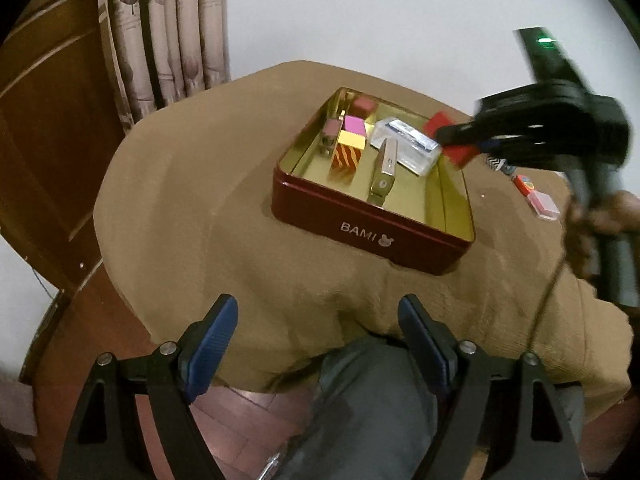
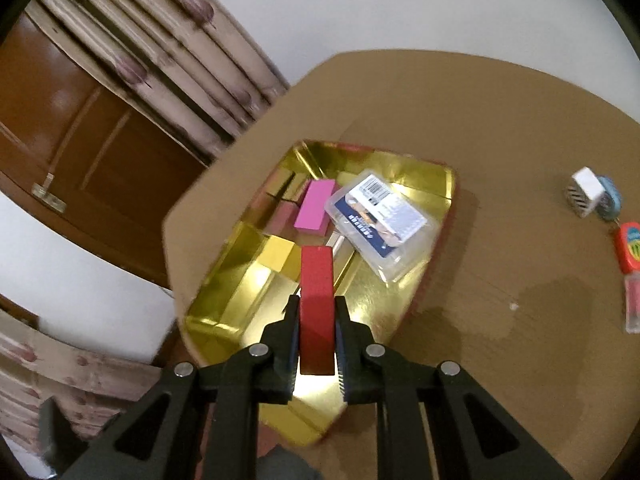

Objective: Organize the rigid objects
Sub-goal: 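Carry the red block with the right gripper into the tin and release, then move the left gripper toward the small clear red box and grasp it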

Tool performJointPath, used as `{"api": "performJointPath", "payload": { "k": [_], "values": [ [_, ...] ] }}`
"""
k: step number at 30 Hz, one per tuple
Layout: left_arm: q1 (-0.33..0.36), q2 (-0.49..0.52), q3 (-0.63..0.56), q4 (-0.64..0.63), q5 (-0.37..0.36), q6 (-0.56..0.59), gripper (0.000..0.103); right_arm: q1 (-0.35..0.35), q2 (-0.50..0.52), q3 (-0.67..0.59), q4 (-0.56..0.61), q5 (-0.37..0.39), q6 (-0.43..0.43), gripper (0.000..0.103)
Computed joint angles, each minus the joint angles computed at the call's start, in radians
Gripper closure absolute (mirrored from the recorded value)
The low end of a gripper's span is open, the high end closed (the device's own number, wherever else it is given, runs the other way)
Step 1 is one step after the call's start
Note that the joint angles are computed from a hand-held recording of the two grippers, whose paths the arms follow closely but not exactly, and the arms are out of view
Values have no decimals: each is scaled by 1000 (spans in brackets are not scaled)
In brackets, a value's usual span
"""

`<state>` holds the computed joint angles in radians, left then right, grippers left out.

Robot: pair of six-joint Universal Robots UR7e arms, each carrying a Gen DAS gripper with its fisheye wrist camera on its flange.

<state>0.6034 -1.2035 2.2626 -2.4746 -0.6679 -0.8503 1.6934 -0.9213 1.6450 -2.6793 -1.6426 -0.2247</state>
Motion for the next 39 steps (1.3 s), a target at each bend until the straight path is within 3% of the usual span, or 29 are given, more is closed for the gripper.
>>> {"api": "performJointPath", "payload": {
  "k": [3, 7, 15, 17, 19, 21, 23, 26, 33, 37, 39],
  "values": [
    [14, -6, 3, -20, -21, 22, 24, 27, 72, -44, -26, -112, 14, 88],
    [37, -8, 0, -42, -65, 43, 24, 30, 111, -76, -14, -152, 52, 88],
    [36, 4, -8, -19, -68, 51, 22, 56, 170, -105, -61, -250, 41, 81],
    [31, 8, -7, -17, -61, 52, 20, 56, 157, -77, -118, -235, 17, 81],
    [26, 9, -4, -18, -55, 54, 19, 48, 120, -9, -248, -196, -1, 81],
    [19, 13, -2, -18, -51, 57, 18, 22, 69, 86, -415, -134, -5, 79],
    [14, 16, -1, -17, -56, 64, 18, 1, 32, 166, -567, -171, -30, 70],
    [-1, 25, 6, -49, -65, 89, 18, -65, -29, 288, -782, -254, -106, 64],
    [-42, 101, -36, -107, -119, 232, 18, -257, -102, 384, -965, -495, -317, 64],
    [-38, 203, -143, -142, -201, 327, 18, -342, -108, 397, -1037, -526, -395, 64],
    [-20, 259, -215, -137, -251, 343, 17, -395, -163, 425, -978, -439, -322, 64]
  ]
}}
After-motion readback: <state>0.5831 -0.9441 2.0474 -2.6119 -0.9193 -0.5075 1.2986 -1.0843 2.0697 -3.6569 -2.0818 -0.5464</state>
